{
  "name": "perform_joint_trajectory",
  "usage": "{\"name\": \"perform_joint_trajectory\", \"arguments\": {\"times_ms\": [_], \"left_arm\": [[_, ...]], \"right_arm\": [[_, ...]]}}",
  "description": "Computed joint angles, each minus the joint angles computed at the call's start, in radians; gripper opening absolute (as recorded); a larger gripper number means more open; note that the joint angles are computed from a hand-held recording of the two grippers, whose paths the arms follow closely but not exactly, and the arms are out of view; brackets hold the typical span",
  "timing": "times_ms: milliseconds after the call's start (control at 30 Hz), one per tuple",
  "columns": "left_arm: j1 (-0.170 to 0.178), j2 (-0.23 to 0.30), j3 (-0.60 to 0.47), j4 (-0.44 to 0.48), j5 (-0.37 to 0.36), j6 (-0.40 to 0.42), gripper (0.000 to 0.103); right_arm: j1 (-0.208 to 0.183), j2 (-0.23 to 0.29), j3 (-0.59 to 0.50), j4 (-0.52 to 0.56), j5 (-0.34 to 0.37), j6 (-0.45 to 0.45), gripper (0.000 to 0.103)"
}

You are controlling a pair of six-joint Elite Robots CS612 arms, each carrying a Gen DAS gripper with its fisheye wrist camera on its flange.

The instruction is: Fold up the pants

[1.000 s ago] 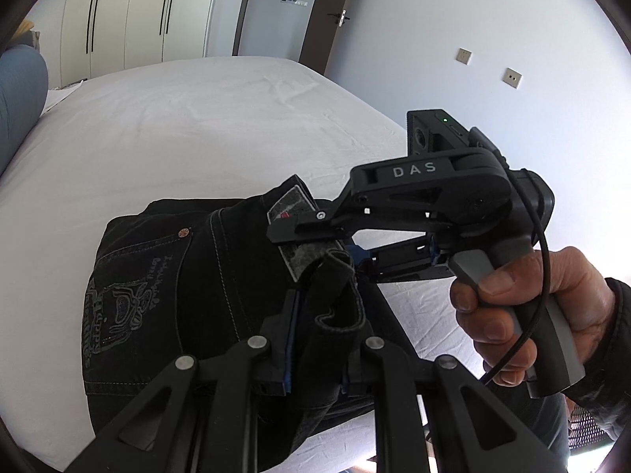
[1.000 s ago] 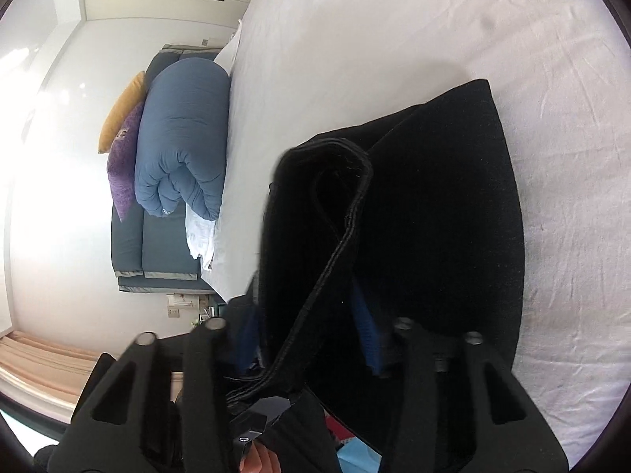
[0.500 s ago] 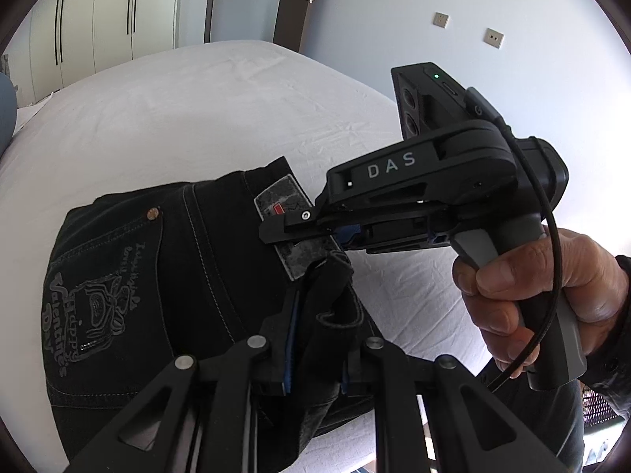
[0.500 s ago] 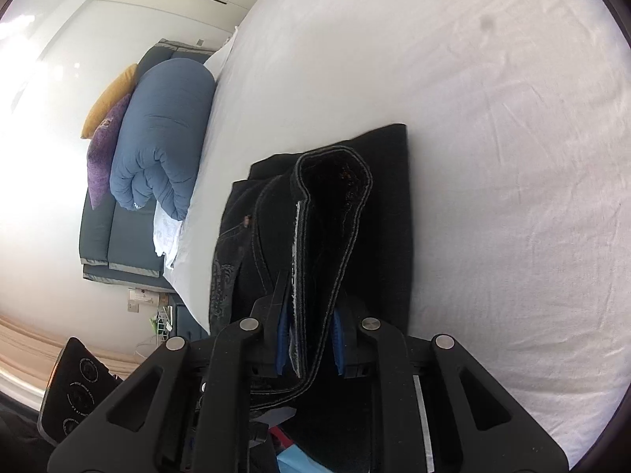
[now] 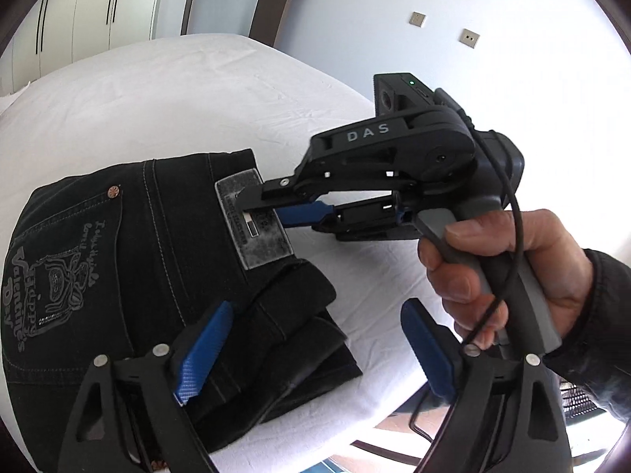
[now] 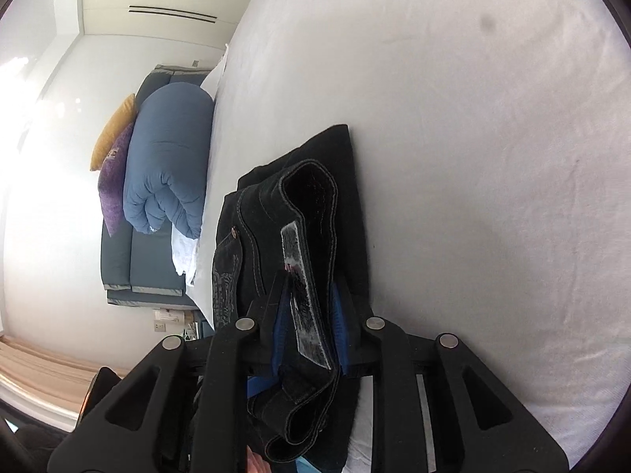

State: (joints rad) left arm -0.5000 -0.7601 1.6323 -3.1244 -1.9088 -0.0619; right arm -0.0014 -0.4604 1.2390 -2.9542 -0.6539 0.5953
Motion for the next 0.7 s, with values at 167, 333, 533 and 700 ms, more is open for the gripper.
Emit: {"name": "perform_joint_trajectory", "arguments": {"times_ms": [167, 333, 533, 700], "left_arm": [[0.079, -0.036, 0.019, -0.013, -0.116, -0.031, 0.089], [0.172, 0.017, -0.103, 0.052, -0.254, -0.072, 0.089], [0.265, 0.176, -0.341, 0.23, -0.495, -0.165, 0.07], [0.261, 0.218, -0.403, 0.403, -0.435, -0.077, 0.001]], "right_arm": [[-0.034, -0.028, 0.053, -0.157, 0.069, 0.078, 0.02], [-0.013, 0.017, -0.05, -0.204, 0.255, 0.126, 0.02], [0.026, 0.008, -0.035, 0.152, 0.166, -0.061, 0.02], [0.019, 0.03, -0.016, 0.087, 0.16, 0.02, 0.0]]}}
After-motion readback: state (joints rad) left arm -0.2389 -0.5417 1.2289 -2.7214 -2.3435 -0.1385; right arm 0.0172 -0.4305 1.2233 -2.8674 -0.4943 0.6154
